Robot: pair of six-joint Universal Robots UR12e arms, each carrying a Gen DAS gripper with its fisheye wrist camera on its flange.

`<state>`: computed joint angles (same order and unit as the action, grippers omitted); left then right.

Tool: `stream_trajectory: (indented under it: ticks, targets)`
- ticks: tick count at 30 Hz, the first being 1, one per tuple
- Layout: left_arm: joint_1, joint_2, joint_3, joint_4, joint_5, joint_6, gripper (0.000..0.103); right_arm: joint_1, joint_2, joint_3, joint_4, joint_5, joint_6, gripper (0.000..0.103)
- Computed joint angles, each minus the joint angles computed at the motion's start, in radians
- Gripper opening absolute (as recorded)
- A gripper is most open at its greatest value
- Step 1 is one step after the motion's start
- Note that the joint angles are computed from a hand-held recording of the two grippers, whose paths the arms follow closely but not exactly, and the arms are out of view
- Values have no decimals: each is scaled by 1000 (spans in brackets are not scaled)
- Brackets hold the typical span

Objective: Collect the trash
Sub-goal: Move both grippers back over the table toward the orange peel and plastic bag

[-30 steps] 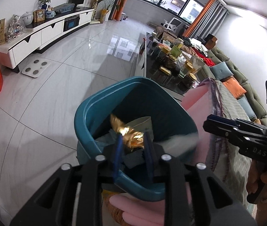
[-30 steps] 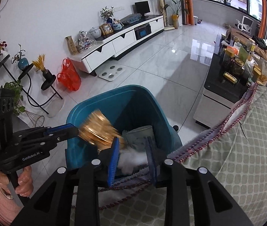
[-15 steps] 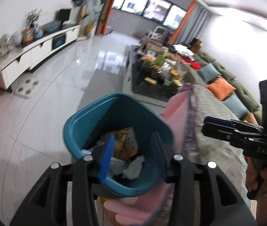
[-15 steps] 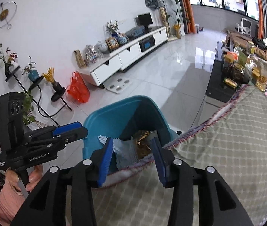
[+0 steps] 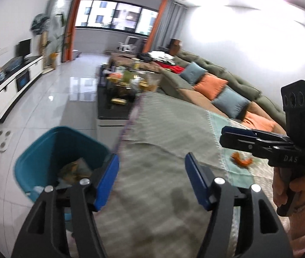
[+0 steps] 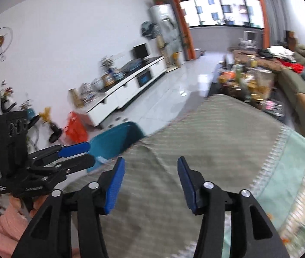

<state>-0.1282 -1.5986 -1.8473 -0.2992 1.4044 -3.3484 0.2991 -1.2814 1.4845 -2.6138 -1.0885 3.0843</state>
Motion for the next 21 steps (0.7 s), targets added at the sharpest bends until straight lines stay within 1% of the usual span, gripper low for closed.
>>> stream_trajectory:
  ticks: [1,3,4,6,8,12,15,18,21]
  targets:
    - [-16,-13,12,-5,-13,4,70,-8,-15,23,-15,-16,9,62]
    - [-38,-33,30,-15,-42,8,74,-20,-43,66,-51,-68,27,65]
    - [-48,-42,37,-21,-51,9,77,-26,-52,81,-56,-82,33,65]
    - [-69,-65,59,-38,-78,19,78,-45,-79,119,-69,-115,61,65]
    - [-89,-83,73,-51,-85,32,78,-66,-99,148,-74,-130,82,65]
    - [-137,-132,130,-97,-91,78,78,-111,-142,206,-87,-188,123,65]
    - [-163,-162,170,-135,-93,105,78,-139,-164,237,-100,-208,149,65]
    - [-188,-191,209,-173,-83,123,78,-167,-181,264,-113,-209,175,65]
    - [-207,-209,234,-193,-66,130,78,-182,-191,285,-121,-207,174,65]
